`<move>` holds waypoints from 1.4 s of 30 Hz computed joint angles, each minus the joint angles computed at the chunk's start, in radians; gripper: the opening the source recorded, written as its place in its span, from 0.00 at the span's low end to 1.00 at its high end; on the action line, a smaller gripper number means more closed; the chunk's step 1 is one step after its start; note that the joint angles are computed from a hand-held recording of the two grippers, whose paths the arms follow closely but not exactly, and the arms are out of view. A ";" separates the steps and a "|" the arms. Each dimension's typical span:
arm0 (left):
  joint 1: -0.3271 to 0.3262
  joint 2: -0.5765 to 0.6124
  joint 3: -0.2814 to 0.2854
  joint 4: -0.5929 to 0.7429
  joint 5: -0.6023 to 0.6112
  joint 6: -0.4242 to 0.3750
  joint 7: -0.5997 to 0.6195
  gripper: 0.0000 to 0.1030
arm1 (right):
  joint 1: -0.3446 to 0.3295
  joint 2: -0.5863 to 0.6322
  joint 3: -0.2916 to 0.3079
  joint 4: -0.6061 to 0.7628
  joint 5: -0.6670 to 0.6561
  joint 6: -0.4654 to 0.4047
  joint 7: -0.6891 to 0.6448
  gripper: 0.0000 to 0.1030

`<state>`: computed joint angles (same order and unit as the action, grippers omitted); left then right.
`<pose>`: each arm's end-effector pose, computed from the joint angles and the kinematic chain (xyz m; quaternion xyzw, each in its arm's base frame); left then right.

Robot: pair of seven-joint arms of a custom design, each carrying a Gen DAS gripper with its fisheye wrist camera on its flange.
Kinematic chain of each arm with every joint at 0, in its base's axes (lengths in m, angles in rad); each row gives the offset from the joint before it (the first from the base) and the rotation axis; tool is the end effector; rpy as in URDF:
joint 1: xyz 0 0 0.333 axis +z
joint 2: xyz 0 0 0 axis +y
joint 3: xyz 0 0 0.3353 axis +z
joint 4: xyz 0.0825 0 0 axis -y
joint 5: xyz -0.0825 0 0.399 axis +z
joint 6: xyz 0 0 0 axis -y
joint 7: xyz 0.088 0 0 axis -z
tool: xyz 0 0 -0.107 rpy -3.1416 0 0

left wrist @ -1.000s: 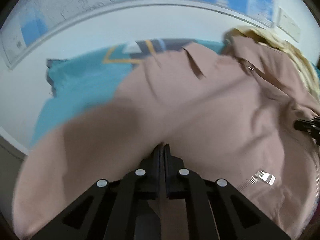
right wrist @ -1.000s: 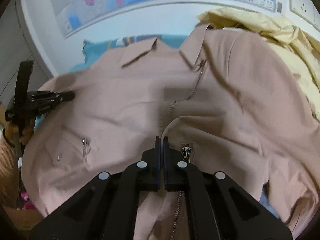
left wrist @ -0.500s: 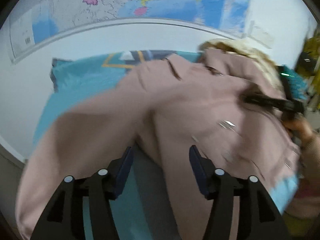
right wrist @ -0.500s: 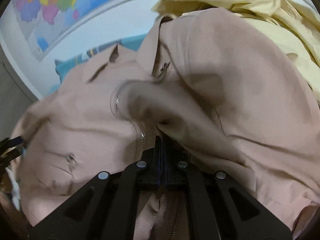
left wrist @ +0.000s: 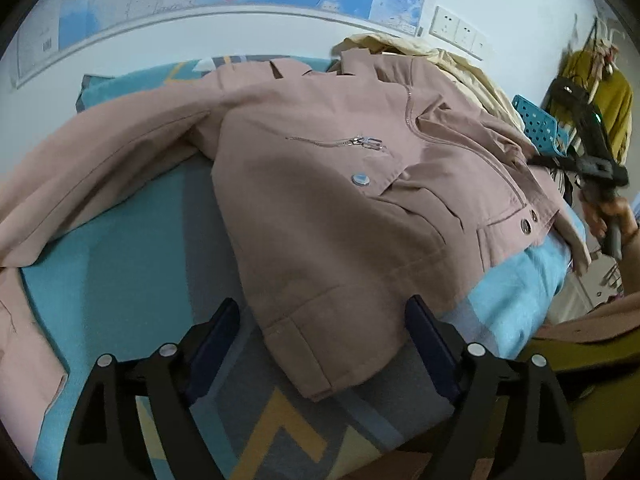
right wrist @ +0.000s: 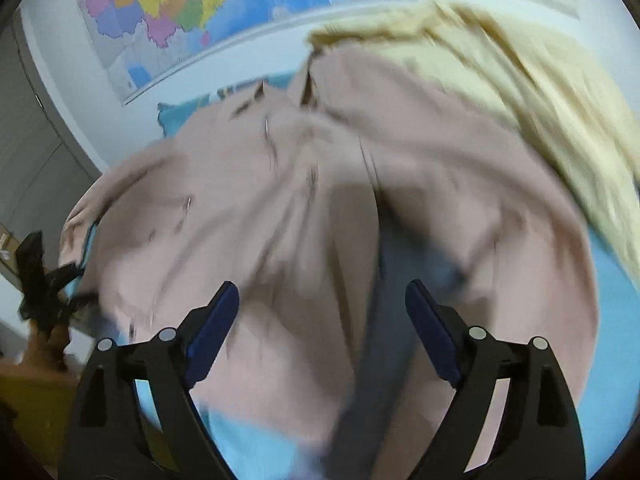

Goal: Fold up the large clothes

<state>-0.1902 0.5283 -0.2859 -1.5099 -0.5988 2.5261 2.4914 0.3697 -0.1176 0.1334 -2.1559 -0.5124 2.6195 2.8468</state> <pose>0.6956 -0.3045 0.4318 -0.3016 0.8798 -0.3650 0.0419 0.4903 0.2855 0.5250 -0.5218 0.7845 -0.1616 0.2936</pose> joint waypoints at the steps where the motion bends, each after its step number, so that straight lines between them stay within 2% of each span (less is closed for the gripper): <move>1: 0.003 -0.011 -0.003 -0.019 -0.003 0.013 0.016 0.81 | 0.009 -0.020 -0.001 -0.043 0.036 0.030 0.005 0.82; 4: 0.032 -0.040 -0.029 -0.064 -0.041 0.008 0.102 0.82 | 0.011 -0.037 0.006 -0.119 0.045 0.117 0.060 0.82; 5: 0.028 -0.043 -0.030 -0.072 -0.044 0.013 0.122 0.82 | -0.009 -0.039 0.027 -0.126 -0.038 0.134 0.136 0.83; 6: 0.018 -0.043 -0.024 -0.076 -0.036 0.023 0.130 0.82 | -0.011 -0.035 0.028 -0.128 -0.053 0.153 0.160 0.78; 7: 0.003 -0.042 -0.018 -0.084 -0.028 0.053 0.131 0.82 | -0.016 -0.030 0.032 -0.123 -0.082 0.164 0.186 0.69; 8: -0.010 -0.040 -0.012 -0.089 -0.023 0.082 0.125 0.80 | -0.007 -0.022 0.016 -0.133 -0.057 0.225 0.169 0.39; 9: -0.029 -0.031 -0.006 -0.088 -0.018 0.133 0.110 0.75 | -0.001 -0.011 0.001 -0.146 -0.020 0.296 0.162 0.25; 10: -0.066 -0.017 0.024 -0.073 0.017 0.172 0.043 0.62 | 0.000 -0.002 -0.003 -0.143 -0.005 0.314 0.162 0.10; 11: -0.086 -0.007 0.042 -0.051 0.046 0.174 -0.010 0.36 | -0.004 -0.004 0.000 -0.146 -0.010 0.331 0.176 0.08; 12: -0.088 0.005 0.049 -0.018 0.055 0.150 -0.062 0.18 | -0.029 -0.017 0.015 -0.157 -0.071 0.383 0.245 0.08; 13: -0.067 0.016 0.037 0.023 0.042 0.094 -0.097 0.06 | -0.064 -0.033 0.038 -0.165 -0.146 0.426 0.319 0.08; 14: -0.037 0.014 0.015 0.042 0.010 0.063 -0.106 0.06 | -0.133 -0.063 0.093 -0.164 -0.281 0.466 0.445 0.07; 15: -0.009 0.003 -0.010 0.040 -0.026 0.061 -0.082 0.06 | -0.186 -0.085 0.137 -0.163 -0.359 0.487 0.515 0.07; 16: 0.022 -0.019 -0.034 0.027 -0.067 0.059 -0.047 0.06 | -0.222 -0.122 0.172 -0.154 -0.459 0.485 0.599 0.07; 17: 0.048 -0.048 -0.047 0.015 -0.101 0.039 -0.023 0.06 | -0.223 -0.149 0.179 -0.152 -0.490 0.471 0.616 0.07; 18: 0.062 -0.067 -0.050 0.005 -0.122 0.022 -0.004 0.06 | -0.189 -0.169 0.159 -0.156 -0.460 0.448 0.570 0.07; 19: 0.072 -0.087 -0.051 -0.008 -0.137 0.004 0.023 0.07 | -0.119 -0.182 0.122 -0.159 -0.376 0.396 0.456 0.08; 20: 0.067 -0.111 -0.037 -0.029 -0.124 -0.003 0.035 0.07 | -0.039 -0.176 0.068 -0.157 -0.294 0.353 0.351 0.09; 21: 0.050 -0.126 -0.017 -0.049 -0.091 0.001 0.031 0.08 | 0.015 -0.167 0.036 -0.154 -0.214 0.314 0.261 0.09; 23: -0.001 -0.129 0.037 -0.074 0.024 0.002 -0.020 0.14 | 0.125 -0.132 -0.028 -0.143 -0.001 0.214 0.061 0.14; 25: -0.061 -0.098 0.104 -0.058 0.181 -0.029 -0.141 0.21 | 0.170 -0.111 -0.050 -0.139 0.150 0.120 -0.061 0.22; 26: -0.078 -0.082 0.127 -0.049 0.245 -0.055 -0.185 0.23 | 0.171 -0.103 -0.045 -0.131 0.186 0.075 -0.092 0.30; 27: -0.102 -0.074 0.154 -0.055 0.317 -0.047 -0.234 0.29 | 0.160 -0.103 -0.030 -0.128 0.194 0.035 -0.094 0.35; 28: -0.093 -0.078 0.146 -0.068 0.325 -0.031 -0.236 0.32 | 0.147 -0.108 -0.017 -0.132 0.195 0.023 -0.088 0.39; 29: -0.070 -0.090 0.126 -0.083 0.304 -0.013 -0.214 0.38 | 0.132 -0.126 -0.005 -0.140 0.187 0.013 -0.072 0.47; 30: -0.053 -0.099 0.112 -0.090 0.289 -0.005 -0.194 0.41 | 0.115 -0.141 0.009 -0.142 0.164 0.000 -0.051 0.49; 32: 0.036 -0.141 0.034 -0.122 0.146 0.016 -0.039 0.52 | 0.068 -0.187 0.052 -0.137 0.061 -0.058 0.023 0.61; 34: 0.102 -0.174 -0.020 -0.136 -0.020 0.035 0.107 0.61 | 0.037 -0.203 0.070 -0.112 -0.022 -0.097 0.052 0.63; 36: 0.157 -0.181 -0.061 -0.110 -0.207 0.023 0.238 0.65 | 0.012 -0.167 0.079 -0.053 -0.098 -0.129 0.050 0.65; 38: 0.147 -0.168 -0.059 -0.070 -0.272 0.028 0.269 0.68 | -0.004 -0.102 0.063 0.009 -0.147 -0.115 0.027 0.65; 40: 0.077 -0.113 -0.026 0.014 -0.207 0.076 0.216 0.68 | -0.020 -0.001 0.046 0.102 -0.191 -0.122 0.006 0.66; 42: 0.031 -0.052 -0.017 0.102 -0.150 0.065 0.177 0.68 | -0.017 0.122 0.024 0.225 -0.181 -0.175 -0.079 0.66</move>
<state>-0.1588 0.4761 -0.3027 -1.4082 -0.7487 2.5912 2.6679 0.3530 0.0040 0.1570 -1.9311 -0.6934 2.4444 2.7681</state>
